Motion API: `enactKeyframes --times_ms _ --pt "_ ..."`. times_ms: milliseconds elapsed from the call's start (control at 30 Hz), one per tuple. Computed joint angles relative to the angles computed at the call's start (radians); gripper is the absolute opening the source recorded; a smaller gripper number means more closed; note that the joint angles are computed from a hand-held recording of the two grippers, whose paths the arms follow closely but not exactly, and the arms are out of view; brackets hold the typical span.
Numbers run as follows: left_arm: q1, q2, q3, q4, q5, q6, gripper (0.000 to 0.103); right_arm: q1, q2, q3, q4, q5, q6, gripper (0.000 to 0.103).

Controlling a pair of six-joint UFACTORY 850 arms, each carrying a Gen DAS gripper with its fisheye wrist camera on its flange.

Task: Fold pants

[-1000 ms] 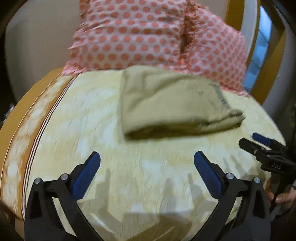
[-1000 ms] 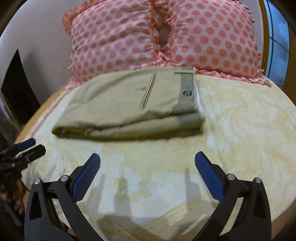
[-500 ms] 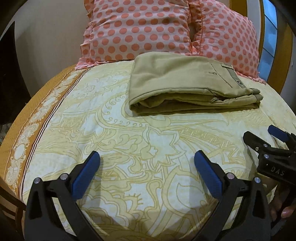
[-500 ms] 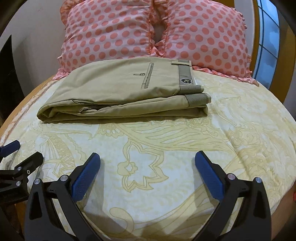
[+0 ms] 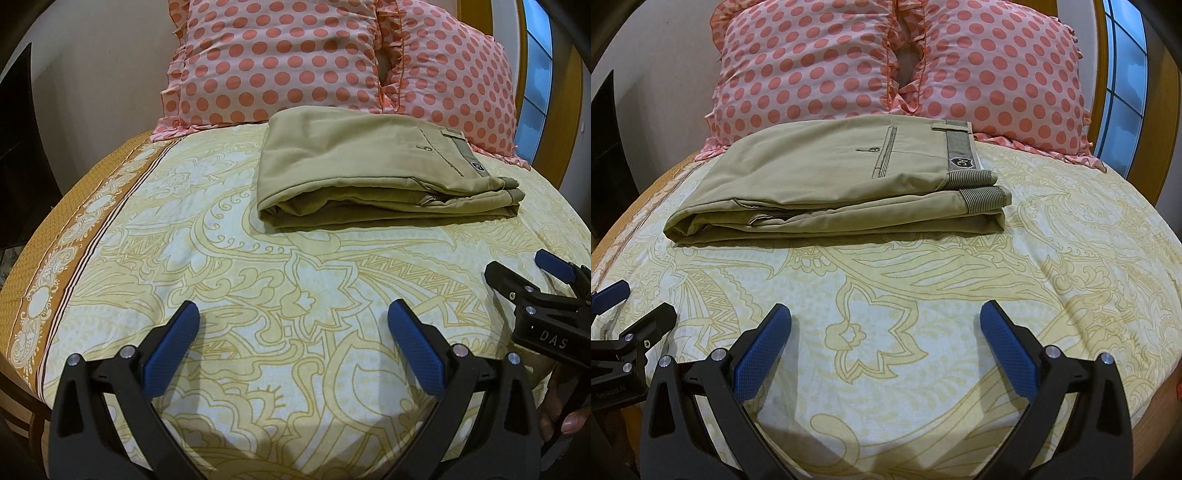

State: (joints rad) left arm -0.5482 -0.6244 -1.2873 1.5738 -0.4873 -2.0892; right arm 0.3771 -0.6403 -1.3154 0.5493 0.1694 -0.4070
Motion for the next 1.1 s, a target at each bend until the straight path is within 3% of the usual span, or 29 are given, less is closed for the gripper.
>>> enactKeyframes --times_ms 1100 --pt "0.003 0.001 0.002 0.010 0.004 -0.005 0.101 0.004 -0.003 -0.003 0.037 0.004 -0.031 0.102"
